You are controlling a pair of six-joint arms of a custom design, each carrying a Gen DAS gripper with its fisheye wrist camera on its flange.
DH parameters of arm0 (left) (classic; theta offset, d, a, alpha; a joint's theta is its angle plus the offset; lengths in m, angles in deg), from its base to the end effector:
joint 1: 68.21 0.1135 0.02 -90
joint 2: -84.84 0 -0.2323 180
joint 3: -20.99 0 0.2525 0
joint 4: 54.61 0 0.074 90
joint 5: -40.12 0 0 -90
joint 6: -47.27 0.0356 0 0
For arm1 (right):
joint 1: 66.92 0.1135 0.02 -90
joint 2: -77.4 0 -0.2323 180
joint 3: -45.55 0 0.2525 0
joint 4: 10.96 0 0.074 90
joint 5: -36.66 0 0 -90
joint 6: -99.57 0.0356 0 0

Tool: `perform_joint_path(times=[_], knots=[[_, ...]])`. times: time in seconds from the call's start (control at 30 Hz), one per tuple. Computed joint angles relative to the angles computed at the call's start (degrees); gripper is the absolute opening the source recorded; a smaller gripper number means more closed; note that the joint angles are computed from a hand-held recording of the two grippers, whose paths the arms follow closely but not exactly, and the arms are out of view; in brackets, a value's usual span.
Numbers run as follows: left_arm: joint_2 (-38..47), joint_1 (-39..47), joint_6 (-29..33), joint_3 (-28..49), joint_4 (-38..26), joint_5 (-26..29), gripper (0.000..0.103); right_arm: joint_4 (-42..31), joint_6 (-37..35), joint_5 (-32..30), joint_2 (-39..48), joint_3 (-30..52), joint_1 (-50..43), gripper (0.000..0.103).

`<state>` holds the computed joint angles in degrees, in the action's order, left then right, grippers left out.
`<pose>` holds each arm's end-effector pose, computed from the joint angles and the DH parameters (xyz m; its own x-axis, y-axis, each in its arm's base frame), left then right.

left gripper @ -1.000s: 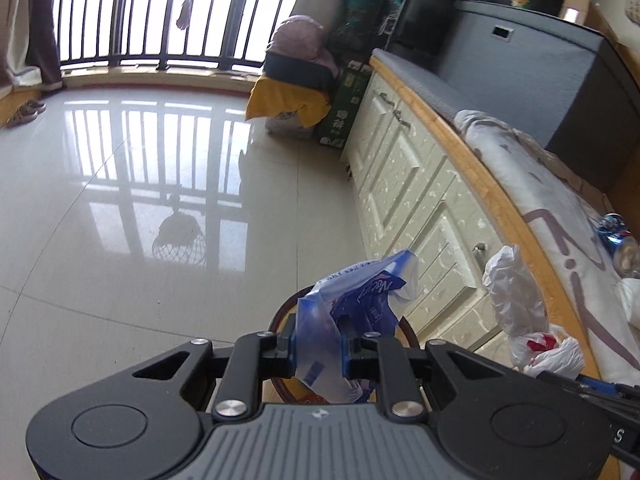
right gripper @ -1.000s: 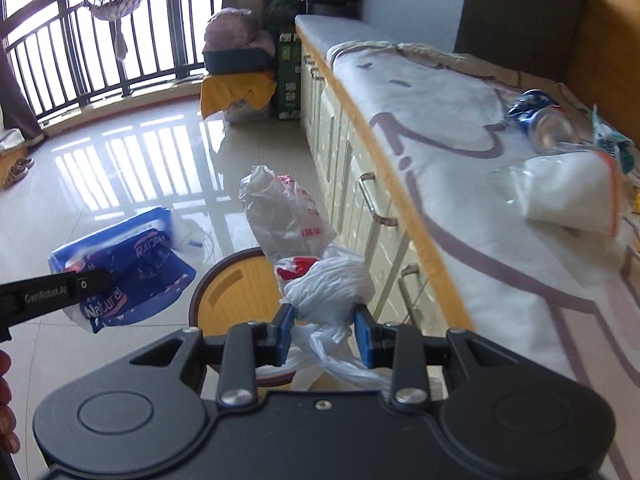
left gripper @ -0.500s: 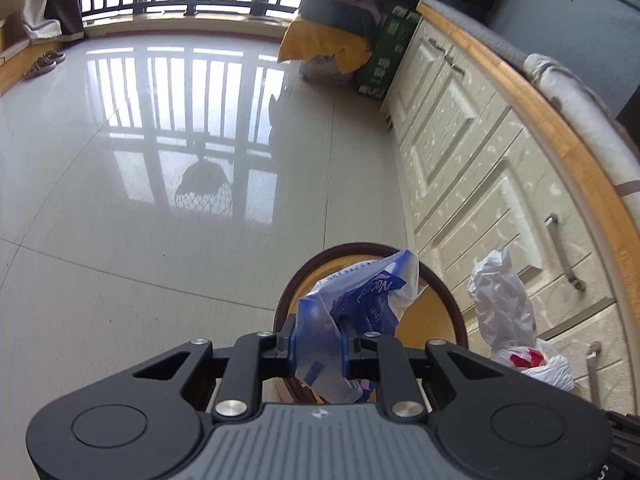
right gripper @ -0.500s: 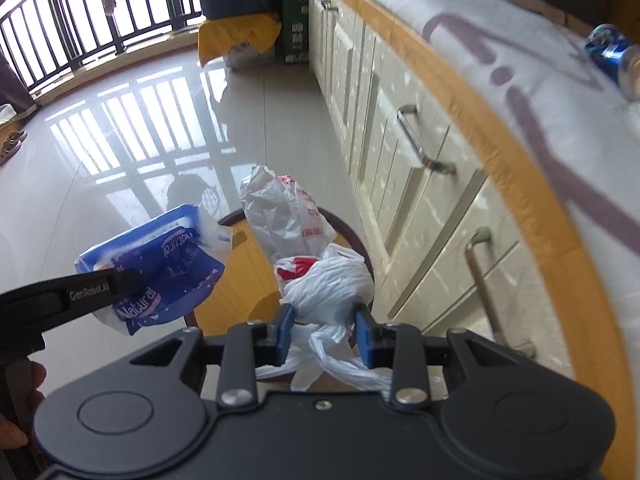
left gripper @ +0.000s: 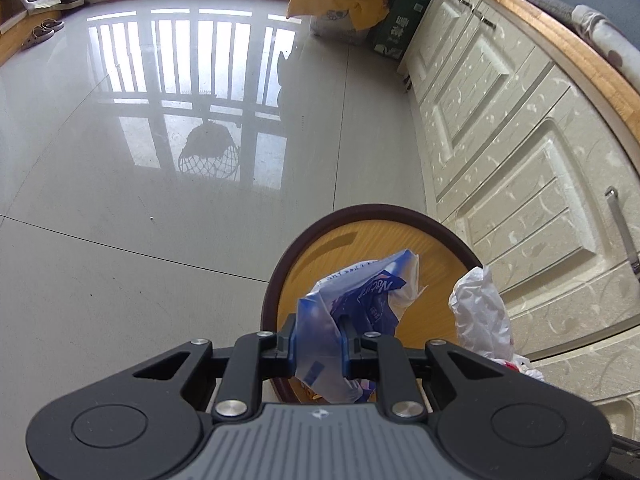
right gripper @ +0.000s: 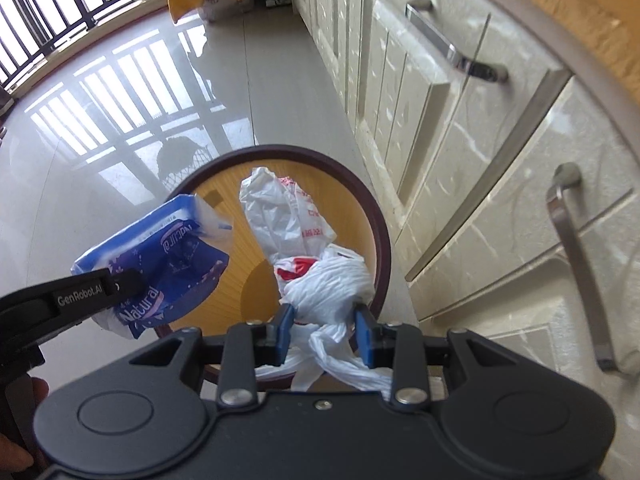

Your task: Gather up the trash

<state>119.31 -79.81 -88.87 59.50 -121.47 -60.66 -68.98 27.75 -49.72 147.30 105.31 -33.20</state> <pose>0.1288 -0.0196 0.1658 -0.6859 -0.5823 -0.4365 -0.5494 0.8076 -0.2141 0.1921 0.1255 0.1855 -0.9003 -0.2265 -0.3717 -0.2669 0.9618 0.0604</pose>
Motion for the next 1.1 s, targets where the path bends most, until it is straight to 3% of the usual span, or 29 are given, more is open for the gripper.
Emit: perform_joint_path(times=[0.47, 0.63, 0.73, 0.8, 0.87, 1.1], knots=[[15.96, 2.98, 4.33, -0.48, 16.22, 1.38, 0.021, 4.78, -1.81, 0.26, 7.57, 2.45, -1.64, 0.035], [23.69, 4.73, 9.08, 2.21, 19.46, 2.46, 0.022, 5.8, -2.28, 0.17, 9.93, 4.13, -2.06, 0.036], [27.72, 5.52, 12.23, 4.47, 19.13, 3.55, 0.029, 6.83, -3.66, -0.98, 11.17, 4.95, -2.79, 0.039], [29.5, 5.95, 13.87, 5.54, 18.14, 3.98, 0.037, 6.62, -4.43, -2.59, 11.96, 5.92, -3.05, 0.052], [30.36, 6.46, 14.94, 5.94, 17.5, 4.89, 0.049, 6.8, -5.06, -3.08, 12.3, 6.09, -2.98, 0.058], [29.56, 5.61, 16.74, 6.08, 14.23, 5.57, 0.063, 6.8, -8.45, -2.86, 11.92, 4.37, -3.12, 0.059]])
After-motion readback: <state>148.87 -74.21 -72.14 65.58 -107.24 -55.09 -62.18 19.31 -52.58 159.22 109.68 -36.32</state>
